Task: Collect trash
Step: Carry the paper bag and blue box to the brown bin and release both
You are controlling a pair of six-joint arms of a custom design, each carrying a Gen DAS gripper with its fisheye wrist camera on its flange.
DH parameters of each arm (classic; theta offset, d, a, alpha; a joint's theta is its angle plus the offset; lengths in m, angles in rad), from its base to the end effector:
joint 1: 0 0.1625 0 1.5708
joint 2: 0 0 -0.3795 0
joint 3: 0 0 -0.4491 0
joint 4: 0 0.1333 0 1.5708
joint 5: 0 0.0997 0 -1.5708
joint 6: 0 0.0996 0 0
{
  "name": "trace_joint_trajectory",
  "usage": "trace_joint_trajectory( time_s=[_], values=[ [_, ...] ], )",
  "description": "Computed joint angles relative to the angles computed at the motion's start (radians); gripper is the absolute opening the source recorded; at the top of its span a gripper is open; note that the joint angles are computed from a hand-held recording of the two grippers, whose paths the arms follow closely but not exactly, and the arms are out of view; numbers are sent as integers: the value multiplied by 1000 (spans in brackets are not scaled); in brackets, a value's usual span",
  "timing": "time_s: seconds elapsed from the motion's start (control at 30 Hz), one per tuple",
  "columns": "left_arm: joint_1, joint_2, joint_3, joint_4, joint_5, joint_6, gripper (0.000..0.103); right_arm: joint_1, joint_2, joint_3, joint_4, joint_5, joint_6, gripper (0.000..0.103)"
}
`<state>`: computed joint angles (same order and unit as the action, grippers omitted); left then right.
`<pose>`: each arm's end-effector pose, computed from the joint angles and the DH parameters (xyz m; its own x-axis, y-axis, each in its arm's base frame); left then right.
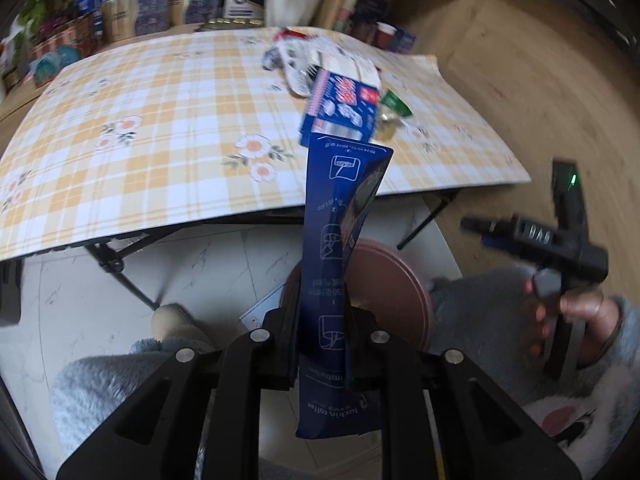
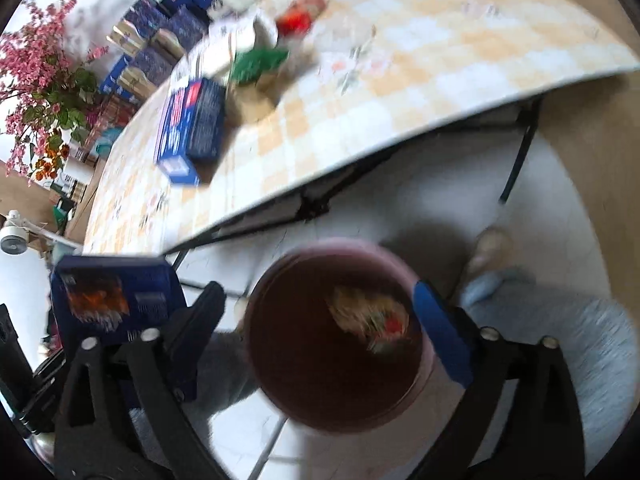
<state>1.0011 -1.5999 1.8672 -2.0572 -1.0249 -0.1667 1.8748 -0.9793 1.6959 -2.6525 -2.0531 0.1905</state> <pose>-0.1344 -0.5528 0.3618 -0.8571 0.2245 -0.4637 0.3897 0.8713 -0.2984 0.2851 -0.6179 0.1357 -0.9316 0.0635 0.3578 -0.1051 0.8954 -0.4326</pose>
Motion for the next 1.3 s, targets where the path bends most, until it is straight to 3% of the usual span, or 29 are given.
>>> trace_joint_trajectory(
  time_s=[0.17, 0.27, 0.43, 0.53, 0.67, 0.8, 1.23, 1.27, 1.3],
  values=[
    [14, 50, 2, -24, -31, 85, 16, 38, 42, 52, -354, -180, -334, 97],
    [23, 90, -8, -27, -45, 124, 16, 36, 53, 85, -475, -185, -449, 97],
    [36, 141, 10, -84, -53, 225, 16, 35, 67, 75, -482, -208, -455, 97],
    [61, 139, 54, -134, -104, 257, 16, 38, 79, 67, -463, -219, -419, 97],
    [86, 165, 49, -55, -88, 209, 16, 29, 69, 79, -456, -220, -376, 97],
    [117, 173, 29, -67, -107, 159, 16, 22, 63, 80, -441, -217, -339, 97],
    [126, 174, 24, -71, -128, 148, 17, 27, 64, 81, -438, -220, -349, 97],
    [126, 170, 27, -85, -135, 154, 26, 26, 63, 82, -438, -219, -347, 97],
    [124, 163, 34, -108, -139, 161, 43, 26, 62, 83, -439, -218, -346, 97]
  ],
)
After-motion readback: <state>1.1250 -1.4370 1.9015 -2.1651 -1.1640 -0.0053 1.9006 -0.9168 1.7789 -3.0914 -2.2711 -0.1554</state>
